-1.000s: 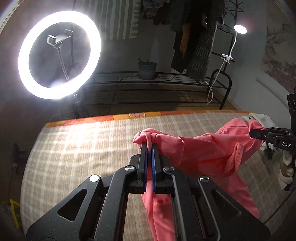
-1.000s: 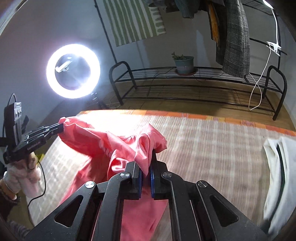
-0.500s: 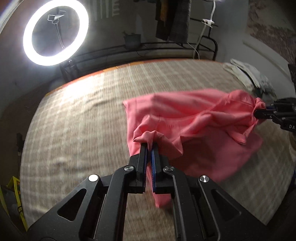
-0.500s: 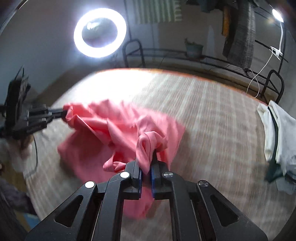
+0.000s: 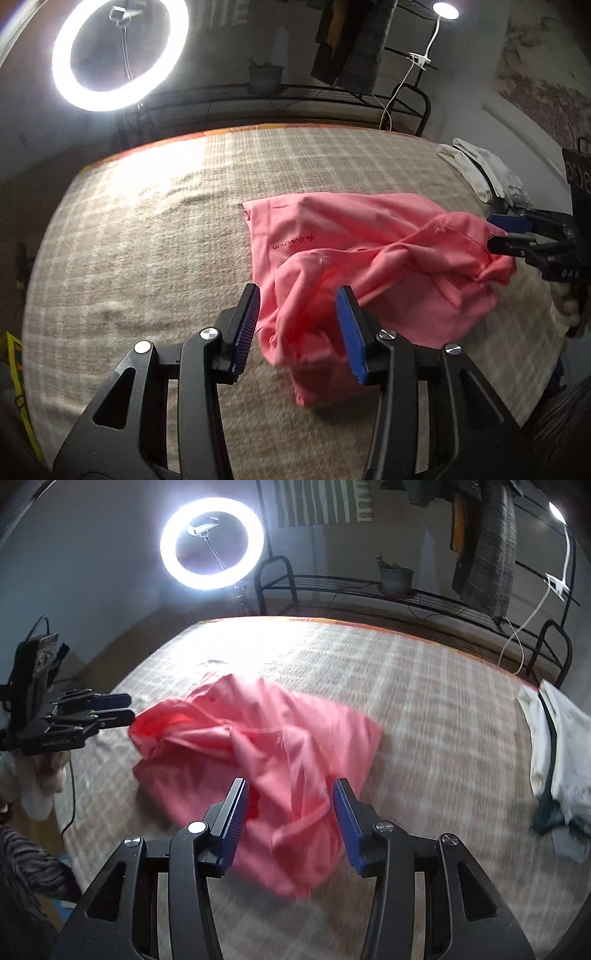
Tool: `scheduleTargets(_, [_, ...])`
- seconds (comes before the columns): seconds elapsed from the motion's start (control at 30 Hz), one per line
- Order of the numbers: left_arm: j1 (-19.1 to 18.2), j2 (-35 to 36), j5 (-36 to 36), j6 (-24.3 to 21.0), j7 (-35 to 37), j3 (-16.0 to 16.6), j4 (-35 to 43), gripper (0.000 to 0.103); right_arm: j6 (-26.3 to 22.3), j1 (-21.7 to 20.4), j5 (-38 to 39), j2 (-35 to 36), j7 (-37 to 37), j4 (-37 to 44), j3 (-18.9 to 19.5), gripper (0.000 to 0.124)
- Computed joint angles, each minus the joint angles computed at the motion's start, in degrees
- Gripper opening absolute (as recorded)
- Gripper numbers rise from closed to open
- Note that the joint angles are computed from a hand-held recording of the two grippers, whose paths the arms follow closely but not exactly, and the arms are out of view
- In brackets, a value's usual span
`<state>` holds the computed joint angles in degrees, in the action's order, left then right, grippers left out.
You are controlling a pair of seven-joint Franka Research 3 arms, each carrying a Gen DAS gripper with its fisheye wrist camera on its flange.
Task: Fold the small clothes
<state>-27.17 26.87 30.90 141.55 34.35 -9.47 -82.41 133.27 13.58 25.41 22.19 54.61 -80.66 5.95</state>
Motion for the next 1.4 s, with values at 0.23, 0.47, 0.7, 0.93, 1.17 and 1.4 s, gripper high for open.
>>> scheduleTargets(0.23, [-1.6, 5.9, -0.5, -2.7, 3.5, 0.9, 7.8, 0.000, -3.6, 1.2, -3.0, 4.6, 2.7, 5.1, -0.2, 0.002])
scheduleTargets(0.47, [-4.1, -3.0, 8.6, 1.5, -0.9, 2.2, -3.7, 0.000, 6.7, -2.3, 8.1, -7.1, -12.5, -10.6, 2.5, 0.001])
scheduleTargets(0.7, [-2.5, -11.8, 10.1, 3.2, 3.4, -3.3, -17.9, 0.000, 3.5, -1.6, 11.1, -16.9, -22.5, -21.7, -0.3, 0.001])
scheduleTargets(0.93, [1.2, -18.5, 5.1, 8.3, -12.0, -3.6, -26.6, 0.025, -2.0, -2.4, 14.7, -18.2, -8.6, -22.9, -3.5, 0.050])
scheduleTargets(1.17, [6.3, -16.7, -7.0, 17.6, -19.1, -4.6, -28.0, 0.050, -8.6, -5.9, 25.8, -11.8, 12.2, -18.3, -3.7, 0.050])
scheduleTargets(1.4, [7.3, -11.6, -18.0, 20.0, -13.1, -6.4, -24.8, 0.050, -12.9, -7.0, 29.1, -8.3, 14.7, -15.7, -2.0, 0.050])
